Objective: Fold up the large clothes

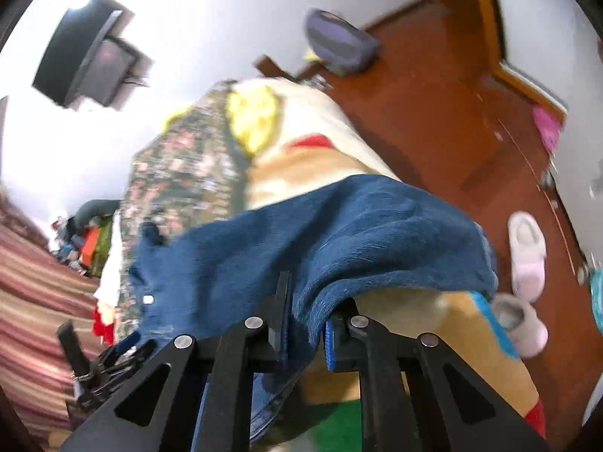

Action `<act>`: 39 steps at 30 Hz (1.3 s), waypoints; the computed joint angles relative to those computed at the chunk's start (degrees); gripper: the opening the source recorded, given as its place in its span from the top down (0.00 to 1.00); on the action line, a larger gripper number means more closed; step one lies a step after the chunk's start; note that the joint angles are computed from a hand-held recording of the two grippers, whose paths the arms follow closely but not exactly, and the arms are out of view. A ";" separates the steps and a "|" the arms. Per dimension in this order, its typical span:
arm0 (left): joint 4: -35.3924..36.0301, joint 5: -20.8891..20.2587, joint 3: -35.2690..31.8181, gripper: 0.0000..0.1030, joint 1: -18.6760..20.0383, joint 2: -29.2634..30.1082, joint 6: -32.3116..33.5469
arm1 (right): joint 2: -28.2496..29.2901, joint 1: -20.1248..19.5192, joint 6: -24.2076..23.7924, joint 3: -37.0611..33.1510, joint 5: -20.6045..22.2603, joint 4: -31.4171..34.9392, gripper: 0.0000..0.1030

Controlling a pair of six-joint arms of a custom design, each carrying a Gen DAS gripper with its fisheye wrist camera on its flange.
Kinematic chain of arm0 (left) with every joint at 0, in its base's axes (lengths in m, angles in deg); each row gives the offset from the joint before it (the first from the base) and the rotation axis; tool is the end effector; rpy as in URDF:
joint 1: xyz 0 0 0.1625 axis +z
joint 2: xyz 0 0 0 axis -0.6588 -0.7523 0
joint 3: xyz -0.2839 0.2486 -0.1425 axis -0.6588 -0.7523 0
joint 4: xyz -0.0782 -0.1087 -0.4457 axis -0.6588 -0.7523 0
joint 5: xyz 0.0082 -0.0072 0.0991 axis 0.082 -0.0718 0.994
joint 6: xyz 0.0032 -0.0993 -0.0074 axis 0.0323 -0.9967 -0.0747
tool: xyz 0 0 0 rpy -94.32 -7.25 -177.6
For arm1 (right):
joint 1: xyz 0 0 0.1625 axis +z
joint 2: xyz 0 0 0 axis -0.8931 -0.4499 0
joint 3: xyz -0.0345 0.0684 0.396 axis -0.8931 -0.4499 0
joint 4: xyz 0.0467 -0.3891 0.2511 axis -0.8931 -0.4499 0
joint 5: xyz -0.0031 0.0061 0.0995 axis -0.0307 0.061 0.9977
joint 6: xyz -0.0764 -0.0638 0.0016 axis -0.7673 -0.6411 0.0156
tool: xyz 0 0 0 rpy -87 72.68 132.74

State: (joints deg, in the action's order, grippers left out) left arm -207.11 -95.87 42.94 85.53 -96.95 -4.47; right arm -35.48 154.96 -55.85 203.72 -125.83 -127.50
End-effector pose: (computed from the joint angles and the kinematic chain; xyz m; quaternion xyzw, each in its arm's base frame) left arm -0.2545 -0.5193 0.1984 0.3192 0.8917 -0.1231 0.2964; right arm 0.1062 -0.3770 0.3651 -0.1648 -0.8928 0.3981 0.1313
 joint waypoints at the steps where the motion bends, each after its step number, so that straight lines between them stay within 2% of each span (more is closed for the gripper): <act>1: -0.20 0.35 -0.05 0.19 -0.25 -0.63 0.09 | 0.88 1.95 0.02 -0.85 -0.80 -0.43 0.89; 4: -1.55 0.97 0.06 0.19 -0.85 -2.45 0.88 | 3.45 6.20 -0.65 -3.18 0.34 -1.73 0.89; 7: -3.19 0.96 0.45 0.19 -1.21 -4.91 1.28 | 9.70 12.63 -2.71 -6.47 -1.21 -4.15 0.89; 9: -3.59 0.94 0.67 0.19 -1.29 -6.37 1.15 | 13.67 15.37 -3.98 -8.13 -1.31 -4.66 0.89; 11: -3.38 0.68 0.99 0.19 -1.28 -8.10 0.81 | 18.76 17.15 -4.24 -10.20 1.59 -3.59 0.89; 15: -1.45 0.62 2.21 0.19 -1.22 -12.09 0.18 | 26.82 18.00 -2.89 -12.74 4.60 -1.01 0.89; 19: 0.47 2.04 4.30 0.19 -1.36 -16.39 0.34 | 33.69 16.49 0.35 -14.40 6.62 2.81 0.89; 22: 2.78 4.25 6.04 0.19 -1.58 -19.38 0.58 | 35.90 15.03 3.79 -14.07 5.39 5.46 0.89; 26: 4.77 7.59 8.06 0.19 -2.37 -21.52 2.08 | 34.83 13.90 3.47 -13.47 7.36 7.94 0.89; 28: 5.43 7.82 8.51 0.19 -2.94 -21.94 2.58 | 33.17 14.30 4.22 -14.33 7.42 13.00 0.89; 33: 3.46 4.57 7.83 0.19 -4.53 -20.61 3.80 | 27.59 16.33 2.33 -12.98 5.62 16.75 0.88; 39: 0.29 -2.06 4.12 0.19 -6.14 -14.61 5.26 | 18.99 17.08 1.83 -9.32 3.45 17.93 0.88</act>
State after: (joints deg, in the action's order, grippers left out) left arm -206.82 -97.93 47.07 79.39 -111.55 0.79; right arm -16.49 172.04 -54.02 194.41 -122.38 -109.57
